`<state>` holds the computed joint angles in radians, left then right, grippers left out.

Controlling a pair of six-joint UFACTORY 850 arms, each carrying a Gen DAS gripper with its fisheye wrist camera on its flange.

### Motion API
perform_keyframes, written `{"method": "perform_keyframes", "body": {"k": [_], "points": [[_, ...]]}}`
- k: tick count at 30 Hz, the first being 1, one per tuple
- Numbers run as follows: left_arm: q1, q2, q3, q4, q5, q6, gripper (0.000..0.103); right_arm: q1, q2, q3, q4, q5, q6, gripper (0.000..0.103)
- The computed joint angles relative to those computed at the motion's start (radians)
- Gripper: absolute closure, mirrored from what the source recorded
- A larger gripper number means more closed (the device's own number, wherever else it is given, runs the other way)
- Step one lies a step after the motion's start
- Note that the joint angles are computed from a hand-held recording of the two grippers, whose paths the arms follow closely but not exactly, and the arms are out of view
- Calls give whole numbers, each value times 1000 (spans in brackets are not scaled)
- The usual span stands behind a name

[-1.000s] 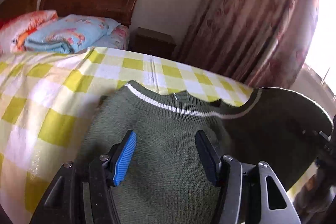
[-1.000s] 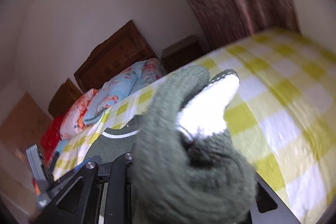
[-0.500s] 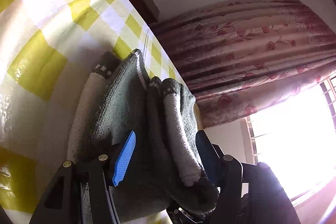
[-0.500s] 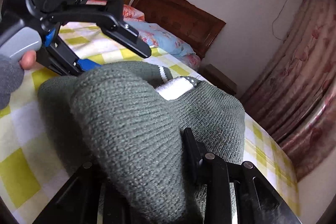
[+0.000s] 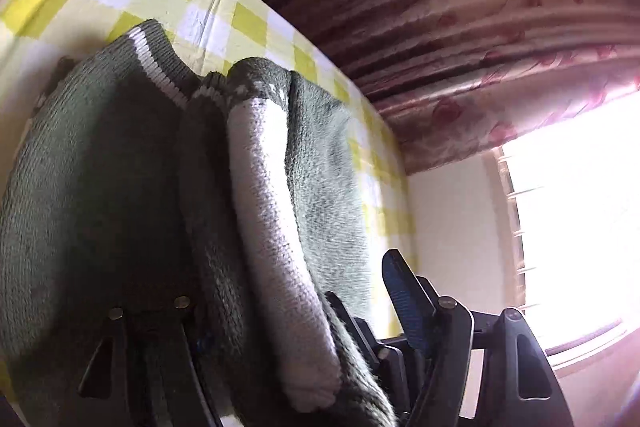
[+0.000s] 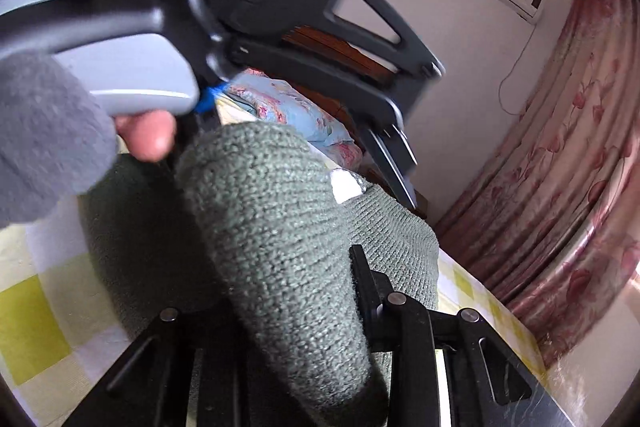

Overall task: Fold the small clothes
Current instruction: 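Fold the held side over the sweater body with both tools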

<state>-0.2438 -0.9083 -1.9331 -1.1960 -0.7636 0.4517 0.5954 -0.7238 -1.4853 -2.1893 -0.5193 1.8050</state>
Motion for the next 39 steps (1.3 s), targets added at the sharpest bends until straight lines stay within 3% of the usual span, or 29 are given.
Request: {"method": "perform_keyframes", "body": {"k": [1,2,5,7,10,16,22,26,29,32,34,36,38,39], "points": [[-11,-2,-18,91,35,-54,76,-4,-1,-3,21,11,-21,90],[-16,0,-27,140,51,-72,78,-5,4,-1,58,21,-50,0],[-11,53,17,128,113,9,78,-13,60,64,93,6,-28,0],[1,85,41,106,122,65,79,-35,107,126,113,56,32,0],[18,111,49,128,108,77,79,-45,122,150,299,79,-105,0],[64,157,197,25,169,189,78,-59,99,105,426,92,-217,0],[116,151,349,-364,118,504,78,-84,97,96,518,157,-277,0],[102,240,479,-574,185,732,78,-113,73,52,617,191,-379,0],[98,229,497,-606,213,776,77,-126,68,41,660,213,-416,0],[122,220,512,-664,149,845,77,-132,65,35,696,236,-462,0],[114,248,536,-685,194,866,77,-137,90,70,695,308,-454,0],[108,278,570,-721,241,909,76,-180,132,114,801,497,-551,0],[106,278,570,-715,242,913,75,-228,184,173,1010,698,-738,0],[102,268,554,-704,247,900,75,-249,194,187,1088,761,-795,0]]}}
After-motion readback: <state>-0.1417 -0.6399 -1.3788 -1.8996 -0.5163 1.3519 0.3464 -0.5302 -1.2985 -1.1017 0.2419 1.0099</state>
